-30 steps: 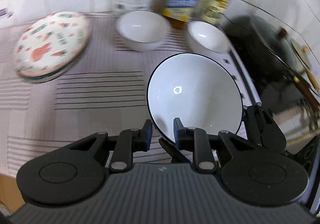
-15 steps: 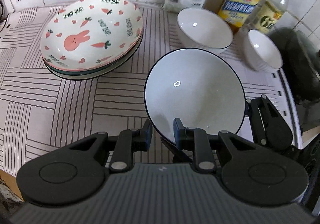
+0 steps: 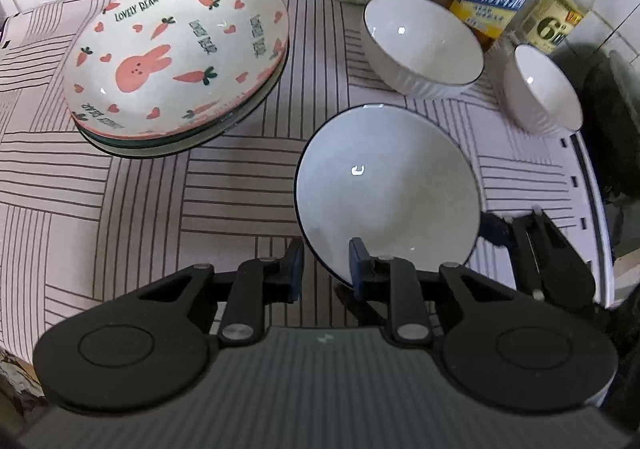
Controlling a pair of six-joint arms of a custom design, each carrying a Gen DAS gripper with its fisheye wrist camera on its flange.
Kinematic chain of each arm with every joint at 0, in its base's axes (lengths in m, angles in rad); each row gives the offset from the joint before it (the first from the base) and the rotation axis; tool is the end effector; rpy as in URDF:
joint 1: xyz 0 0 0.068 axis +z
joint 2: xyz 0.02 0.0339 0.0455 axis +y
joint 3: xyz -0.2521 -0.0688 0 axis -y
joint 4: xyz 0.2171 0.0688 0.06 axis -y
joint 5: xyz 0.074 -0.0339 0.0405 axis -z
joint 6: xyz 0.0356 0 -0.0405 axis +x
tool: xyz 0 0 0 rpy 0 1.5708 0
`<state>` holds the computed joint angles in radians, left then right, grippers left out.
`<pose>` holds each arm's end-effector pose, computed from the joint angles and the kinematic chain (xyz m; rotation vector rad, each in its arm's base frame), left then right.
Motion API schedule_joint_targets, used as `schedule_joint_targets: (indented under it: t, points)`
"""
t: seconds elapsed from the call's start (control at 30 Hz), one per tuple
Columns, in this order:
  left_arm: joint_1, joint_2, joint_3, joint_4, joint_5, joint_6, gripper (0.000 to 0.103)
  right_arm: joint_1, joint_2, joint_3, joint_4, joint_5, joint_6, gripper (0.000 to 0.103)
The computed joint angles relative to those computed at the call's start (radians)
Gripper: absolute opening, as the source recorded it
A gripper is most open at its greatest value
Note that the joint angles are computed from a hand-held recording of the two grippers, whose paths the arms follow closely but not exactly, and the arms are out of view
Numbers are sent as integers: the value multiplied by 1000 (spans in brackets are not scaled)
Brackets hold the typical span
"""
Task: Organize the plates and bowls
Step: 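Lift the white bowl with both grippers and carry it toward the other bowls, then lower the held bowl into the white bowl by the bottles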
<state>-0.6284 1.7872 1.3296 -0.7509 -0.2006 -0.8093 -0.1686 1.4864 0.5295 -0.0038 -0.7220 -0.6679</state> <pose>0.2744 -0.1906 0.2158 -0.2974 2.7204 -0.1228 0.2312 -0.0155 0.1393 -0.8202 2.1275 0.4916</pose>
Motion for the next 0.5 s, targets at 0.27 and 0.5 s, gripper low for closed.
schedule_joint_targets:
  t: [0.27, 0.5]
  points:
    - [-24, -124, 36, -72, -56, -25, 35, -196, -127, 158, -424, -155, -43, 97]
    - [-13, -136, 159, -116, -85, 68, 41, -233, -90, 392, -647, -179, 38, 71]
